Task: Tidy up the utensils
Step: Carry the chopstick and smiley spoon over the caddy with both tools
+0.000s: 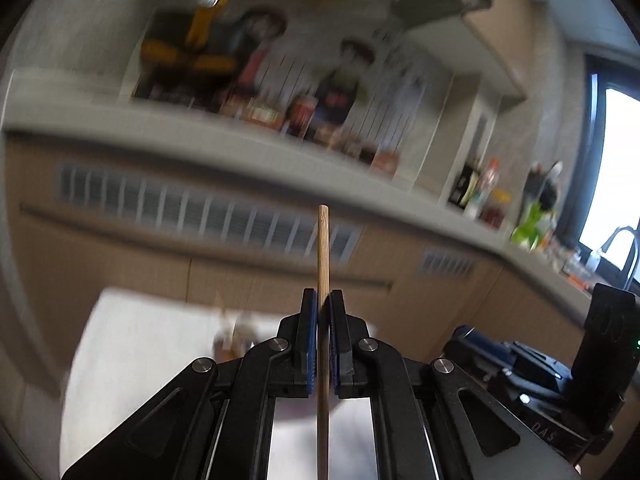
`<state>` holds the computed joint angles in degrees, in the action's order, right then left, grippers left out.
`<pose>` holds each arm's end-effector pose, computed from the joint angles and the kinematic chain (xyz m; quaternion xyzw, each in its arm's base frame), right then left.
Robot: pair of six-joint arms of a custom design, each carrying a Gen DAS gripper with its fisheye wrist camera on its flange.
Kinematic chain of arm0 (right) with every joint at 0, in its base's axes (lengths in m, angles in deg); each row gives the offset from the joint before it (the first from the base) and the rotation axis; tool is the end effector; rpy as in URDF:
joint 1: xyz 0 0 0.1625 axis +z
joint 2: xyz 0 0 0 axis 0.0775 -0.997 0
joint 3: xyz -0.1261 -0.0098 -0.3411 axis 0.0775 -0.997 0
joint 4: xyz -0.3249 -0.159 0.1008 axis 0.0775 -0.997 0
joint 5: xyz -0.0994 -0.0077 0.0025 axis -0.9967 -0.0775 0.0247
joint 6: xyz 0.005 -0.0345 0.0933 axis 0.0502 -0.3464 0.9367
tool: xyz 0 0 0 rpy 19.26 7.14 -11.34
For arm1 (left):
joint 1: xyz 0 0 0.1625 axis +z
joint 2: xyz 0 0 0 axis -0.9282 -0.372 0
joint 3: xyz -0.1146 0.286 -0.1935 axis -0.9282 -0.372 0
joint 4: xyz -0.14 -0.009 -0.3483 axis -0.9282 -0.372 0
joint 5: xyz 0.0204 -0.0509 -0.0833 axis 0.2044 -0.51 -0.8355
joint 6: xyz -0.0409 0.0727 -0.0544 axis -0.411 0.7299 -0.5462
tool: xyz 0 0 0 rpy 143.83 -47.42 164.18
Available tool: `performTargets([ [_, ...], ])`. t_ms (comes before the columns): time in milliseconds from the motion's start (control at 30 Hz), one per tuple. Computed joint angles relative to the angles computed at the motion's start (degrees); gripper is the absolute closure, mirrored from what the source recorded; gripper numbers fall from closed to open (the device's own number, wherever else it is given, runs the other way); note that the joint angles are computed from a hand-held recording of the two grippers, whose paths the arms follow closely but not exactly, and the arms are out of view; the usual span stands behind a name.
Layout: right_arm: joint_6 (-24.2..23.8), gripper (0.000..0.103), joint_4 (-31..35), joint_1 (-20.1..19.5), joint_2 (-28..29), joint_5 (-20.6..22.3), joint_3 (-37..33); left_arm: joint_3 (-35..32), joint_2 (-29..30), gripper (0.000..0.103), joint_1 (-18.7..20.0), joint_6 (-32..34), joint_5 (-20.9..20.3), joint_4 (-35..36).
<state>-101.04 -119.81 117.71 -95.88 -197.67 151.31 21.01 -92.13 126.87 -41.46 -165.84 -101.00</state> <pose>0.4400 -0.5650 0.1624 0.2428 -0.7761 0.5235 0.2544 -0.2202 -0.6451 0.4163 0.3380 0.8438 -0.4167 0.0067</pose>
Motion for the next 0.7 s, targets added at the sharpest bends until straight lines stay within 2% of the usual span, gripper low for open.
performTargets([
  [100,-5.3,0.078,4.1,0.9,4.1,-1.5,-12.0,-6.3,4.6,0.097,-0.9,3.2,-1.3,-5.6],
  [200,-6.3,0.078,9.1,0.5,7.1,-1.5,-20.8,-12.2,9.5,0.097,-0.5,5.1,-1.6,-9.5],
  [267,-6.6,0.078,11.0,-0.1,8.9,-1.8,-24.8,-16.9,13.1,0.097,0.2,5.7,-1.4,-9.6],
  [433,-5.4,0.078,14.7,-1.9,10.8,-1.6,-28.6,-22.4,17.8,0.097,1.3,5.3,0.2,-9.2],
  [700,-2.3,0.078,18.5,-4.7,11.7,-1.1,-28.2,-23.4,21.4,0.097,3.2,4.6,1.1,-9.4],
])
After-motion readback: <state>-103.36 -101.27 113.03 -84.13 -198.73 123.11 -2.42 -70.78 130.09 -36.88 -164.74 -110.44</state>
